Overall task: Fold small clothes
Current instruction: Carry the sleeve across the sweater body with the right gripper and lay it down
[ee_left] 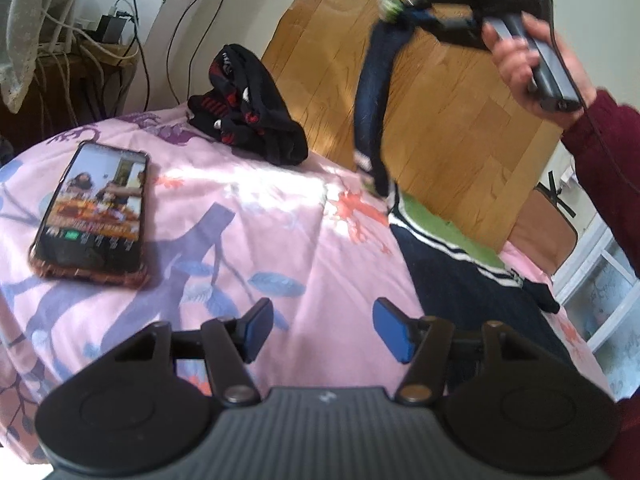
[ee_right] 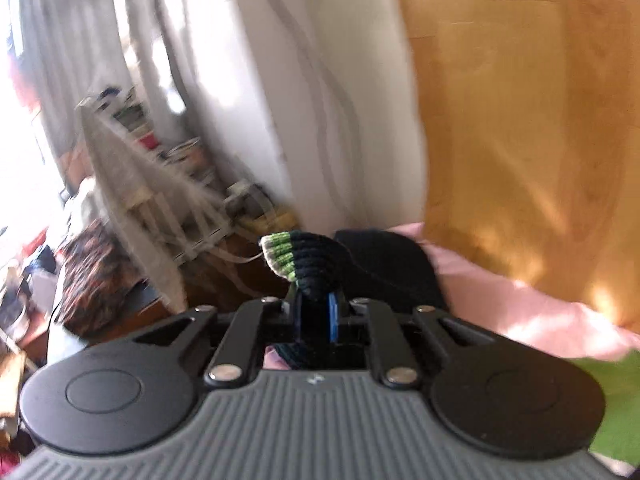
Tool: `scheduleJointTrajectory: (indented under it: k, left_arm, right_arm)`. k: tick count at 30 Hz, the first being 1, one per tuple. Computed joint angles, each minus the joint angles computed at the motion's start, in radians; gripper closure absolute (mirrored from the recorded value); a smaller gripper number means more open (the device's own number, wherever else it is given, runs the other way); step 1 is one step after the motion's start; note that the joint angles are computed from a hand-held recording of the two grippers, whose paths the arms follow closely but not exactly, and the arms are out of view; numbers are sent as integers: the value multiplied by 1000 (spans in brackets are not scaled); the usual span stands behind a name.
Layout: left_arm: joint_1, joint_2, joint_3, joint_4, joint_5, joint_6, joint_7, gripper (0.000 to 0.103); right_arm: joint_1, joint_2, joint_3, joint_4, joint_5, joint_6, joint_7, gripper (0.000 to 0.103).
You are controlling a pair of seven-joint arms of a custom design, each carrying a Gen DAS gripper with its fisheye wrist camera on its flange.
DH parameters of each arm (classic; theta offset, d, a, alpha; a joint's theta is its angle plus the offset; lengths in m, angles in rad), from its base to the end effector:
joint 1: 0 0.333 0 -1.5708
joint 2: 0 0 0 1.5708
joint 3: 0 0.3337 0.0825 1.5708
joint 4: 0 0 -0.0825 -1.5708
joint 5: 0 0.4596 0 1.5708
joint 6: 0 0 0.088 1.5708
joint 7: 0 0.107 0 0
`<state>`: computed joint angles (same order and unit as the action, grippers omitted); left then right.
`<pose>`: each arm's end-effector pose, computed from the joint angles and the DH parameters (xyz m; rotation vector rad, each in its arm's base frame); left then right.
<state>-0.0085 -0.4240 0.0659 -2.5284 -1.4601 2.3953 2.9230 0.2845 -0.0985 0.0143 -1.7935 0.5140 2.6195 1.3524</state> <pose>0.4939 0.0203 0.4370 -1.5612 2.0218 -1.6230 0.6278 0.1821 0.7010 -1.6683 1.3701 -0.3382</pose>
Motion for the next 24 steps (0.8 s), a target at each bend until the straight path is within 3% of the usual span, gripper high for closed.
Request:
scheduleJointTrajectory:
  k: [7,11,15,18,24]
  left_arm:
    - [-38,62,-38,93,-20,16,40,44]
    - [-66,129,-72,185,-50,50,76,30]
    - [-90,232,-117,319,-73,116,87,30]
    - [-98,367,-160,482,19,143,-47,30]
    - [-135,733,-246,906,420,133,-471,30]
  right_arm:
    - [-56,-79,-73,-80,44,57,26,88]
    - [-80,-138,-141,-136,109,71,11,88]
    - [-99,-222,-221,-240,184,101,-36,88]
    - [-118,-269,-284,-322,211,114,-55,88]
    - [-142,-233,-408,-383,366,15,-124,88]
